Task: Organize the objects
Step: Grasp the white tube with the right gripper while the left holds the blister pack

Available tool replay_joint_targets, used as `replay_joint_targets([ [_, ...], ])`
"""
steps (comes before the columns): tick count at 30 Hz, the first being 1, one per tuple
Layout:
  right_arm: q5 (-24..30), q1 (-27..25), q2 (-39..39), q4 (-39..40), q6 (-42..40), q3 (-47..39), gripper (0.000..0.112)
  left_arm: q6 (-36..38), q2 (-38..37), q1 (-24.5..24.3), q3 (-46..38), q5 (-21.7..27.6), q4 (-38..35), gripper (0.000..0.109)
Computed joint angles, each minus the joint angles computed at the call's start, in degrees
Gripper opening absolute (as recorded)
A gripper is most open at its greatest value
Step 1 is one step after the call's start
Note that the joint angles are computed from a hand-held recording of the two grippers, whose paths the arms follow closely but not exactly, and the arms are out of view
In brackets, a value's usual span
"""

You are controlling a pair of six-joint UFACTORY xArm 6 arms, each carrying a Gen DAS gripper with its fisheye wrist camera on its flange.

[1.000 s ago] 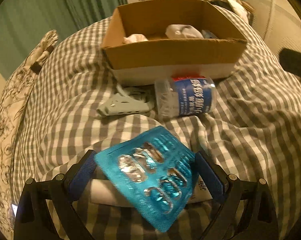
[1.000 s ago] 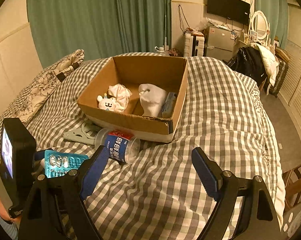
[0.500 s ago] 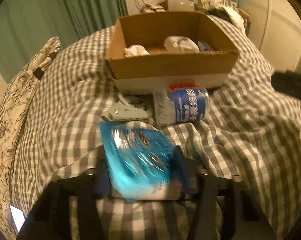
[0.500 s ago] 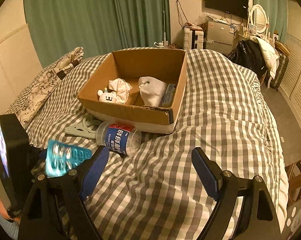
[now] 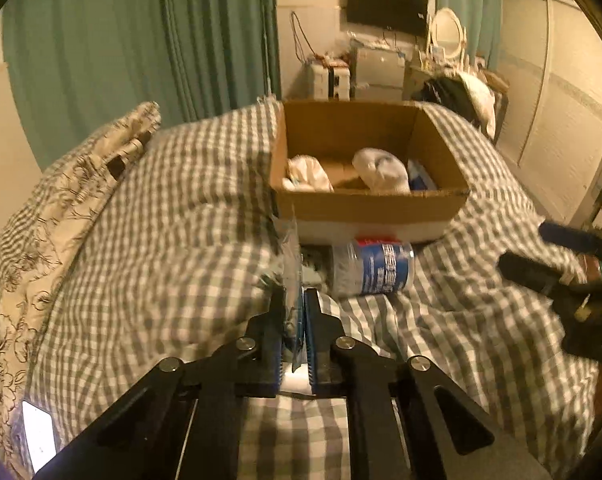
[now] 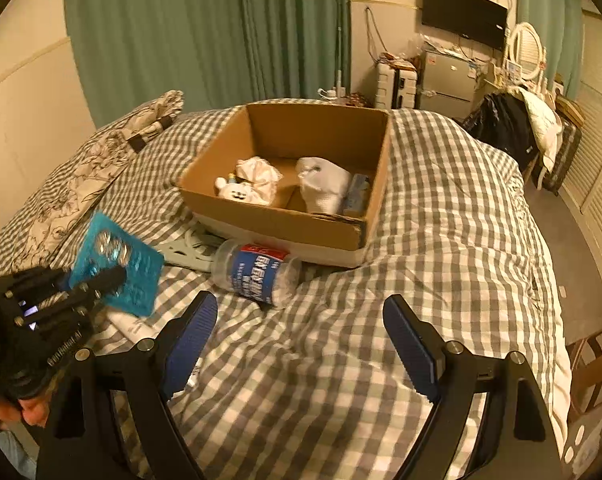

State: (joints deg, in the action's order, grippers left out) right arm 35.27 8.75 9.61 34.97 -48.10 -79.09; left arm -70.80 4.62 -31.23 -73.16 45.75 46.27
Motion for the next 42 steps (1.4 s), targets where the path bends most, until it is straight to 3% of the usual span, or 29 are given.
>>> replay_joint_targets([
  [3,0.06,1.35,-1.16,0.28,-1.71,1.35,0.085,-1.49,-2.33,-0.33,1.33,2.03,2.13,0.008],
  [9,1.5,5.23,-1.89,-0.8,-4.36,4.04,0.085,-4.13,-6.06,0.85,5.8,1.33,3.17,0.008],
  [21,3.55,9.97,2.72,-10.24,-0.41,3.94,0.08,-6.54,-8.77,3.7,11.15,-2.38,3.21,0.008],
  [24,5.25,10.36,4.32,-10.31,0.37,2.12,0.072,-6.55,-8.53,3.81,11.25,-2.93,3.39,0.008],
  [27,7.67,10.59,5.68,-9.66,0.57,0.39,0.058,-6.97,-8.67,3.95,11.58,-3.44,3.51,0.008],
  [29,9.96,10.36,6.22,-7.75,-0.72,-0.67,0.041,-7.08,-8.65,3.87,11.56,-3.5,3.34,0.008],
  [32,8.58,10.71,5.48,-8.02,-1.17,0.24,0.024,-7.21,-8.71,3.6,11.39,-3.22,3.5,0.008],
  [36,7.07,10.23,4.04,-6.69,-1.65,1.26,0.016,-7.72,-9.41,2.77,11.04,-2.48,3.86,0.008],
  [42,4.74,8.7,0.1,-0.95,-5.33,2.8,0.015,-7.75,-9.77,0.59,8.96,0.48,4.68,0.008],
])
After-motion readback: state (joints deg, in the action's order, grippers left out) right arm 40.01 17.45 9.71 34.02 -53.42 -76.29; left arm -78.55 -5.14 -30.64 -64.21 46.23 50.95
